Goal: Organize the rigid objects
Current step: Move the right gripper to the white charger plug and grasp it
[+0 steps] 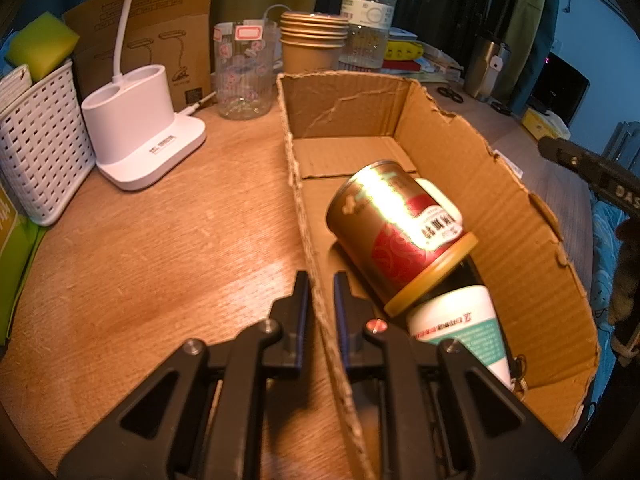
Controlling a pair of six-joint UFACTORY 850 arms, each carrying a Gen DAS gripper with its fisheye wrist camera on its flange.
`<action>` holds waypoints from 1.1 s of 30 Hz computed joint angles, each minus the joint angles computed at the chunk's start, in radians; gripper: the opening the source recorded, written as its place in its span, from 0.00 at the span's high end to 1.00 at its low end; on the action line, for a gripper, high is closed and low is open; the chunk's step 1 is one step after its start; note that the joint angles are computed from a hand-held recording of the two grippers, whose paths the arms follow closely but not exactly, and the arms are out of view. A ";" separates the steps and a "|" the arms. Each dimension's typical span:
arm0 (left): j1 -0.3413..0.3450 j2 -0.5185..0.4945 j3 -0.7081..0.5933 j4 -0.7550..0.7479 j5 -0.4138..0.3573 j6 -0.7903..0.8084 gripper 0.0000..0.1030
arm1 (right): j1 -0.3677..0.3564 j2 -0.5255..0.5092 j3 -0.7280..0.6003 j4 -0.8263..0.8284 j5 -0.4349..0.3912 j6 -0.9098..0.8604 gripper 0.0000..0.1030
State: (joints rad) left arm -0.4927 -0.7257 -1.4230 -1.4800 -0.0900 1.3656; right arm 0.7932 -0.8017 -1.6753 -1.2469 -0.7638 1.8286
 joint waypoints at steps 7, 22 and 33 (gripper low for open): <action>0.000 0.000 0.000 0.003 0.000 -0.002 0.87 | -0.032 -0.033 -0.013 0.054 0.037 -0.031 0.52; 0.000 0.001 0.001 0.003 0.000 -0.003 0.87 | -0.062 -0.087 -0.065 0.143 0.059 -0.110 0.52; 0.000 0.001 0.001 0.003 0.000 -0.002 0.87 | -0.071 -0.114 -0.109 0.219 0.049 -0.209 0.73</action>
State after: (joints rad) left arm -0.4929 -0.7244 -1.4220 -1.4772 -0.0899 1.3632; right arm 0.7221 -0.9156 -1.7847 -1.0277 -0.7148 1.6198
